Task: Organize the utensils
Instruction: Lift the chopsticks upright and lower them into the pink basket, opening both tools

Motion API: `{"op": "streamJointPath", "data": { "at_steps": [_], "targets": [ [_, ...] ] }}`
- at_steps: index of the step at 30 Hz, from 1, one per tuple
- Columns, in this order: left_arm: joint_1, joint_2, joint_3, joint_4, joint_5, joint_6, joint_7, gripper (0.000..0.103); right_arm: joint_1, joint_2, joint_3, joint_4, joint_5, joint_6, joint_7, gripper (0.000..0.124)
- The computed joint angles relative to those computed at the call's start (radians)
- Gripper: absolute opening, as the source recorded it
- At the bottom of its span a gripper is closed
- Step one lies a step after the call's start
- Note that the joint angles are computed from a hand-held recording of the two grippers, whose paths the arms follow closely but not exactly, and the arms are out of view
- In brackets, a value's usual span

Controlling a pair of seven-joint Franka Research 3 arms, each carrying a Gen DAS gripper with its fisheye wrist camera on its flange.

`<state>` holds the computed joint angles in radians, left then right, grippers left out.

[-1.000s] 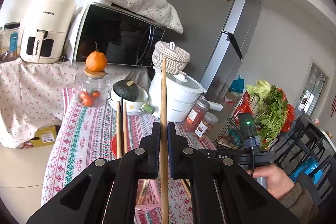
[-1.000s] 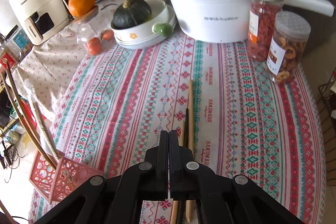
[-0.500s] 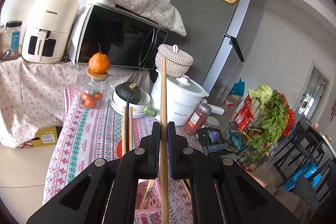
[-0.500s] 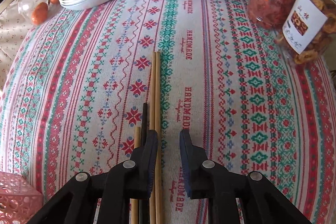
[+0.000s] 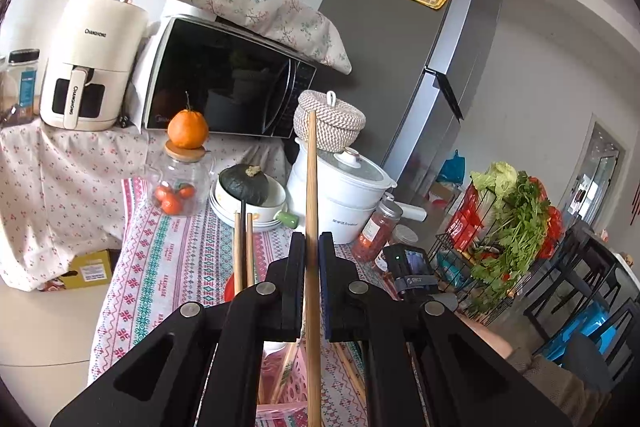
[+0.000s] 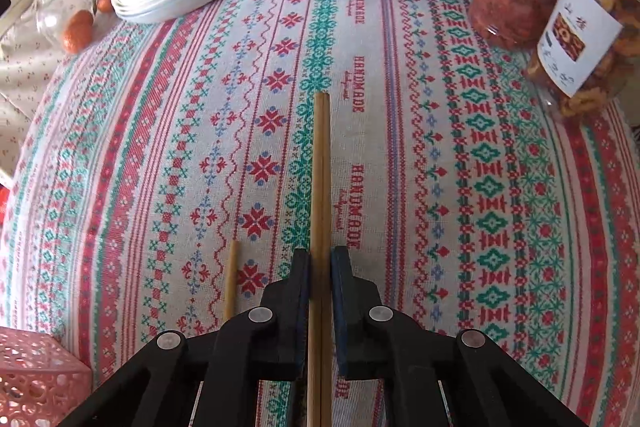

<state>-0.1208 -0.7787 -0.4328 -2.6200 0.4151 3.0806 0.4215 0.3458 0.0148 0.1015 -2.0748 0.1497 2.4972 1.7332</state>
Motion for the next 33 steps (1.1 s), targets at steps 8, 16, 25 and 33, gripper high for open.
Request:
{"op": "streamJointPath", "data": {
  "at_steps": [8, 16, 25, 33],
  "targets": [
    [-0.002, 0.000, -0.002, 0.002, 0.003, -0.002, -0.002, 0.006, -0.010, -0.064, 0.001, -0.044, -0.001, -0.007, -0.007, 0.008],
    [0.168, -0.030, -0.112, -0.009, 0.011, 0.155, -0.053, 0.006, 0.062, -0.267, 0.009, -0.187, 0.256, 0.423, -0.117, 0.008],
    [0.458, -0.112, -0.355, 0.001, -0.057, 0.230, -0.087, 0.007, 0.290, -0.320, -0.002, -0.278, 0.377, 0.950, -0.186, 0.008],
    [0.517, -0.140, -0.420, -0.010, -0.039, 0.190, -0.130, 0.007, 0.049, -0.260, 0.296, -0.254, 0.471, 0.985, -0.234, 0.009]
  ]
}}
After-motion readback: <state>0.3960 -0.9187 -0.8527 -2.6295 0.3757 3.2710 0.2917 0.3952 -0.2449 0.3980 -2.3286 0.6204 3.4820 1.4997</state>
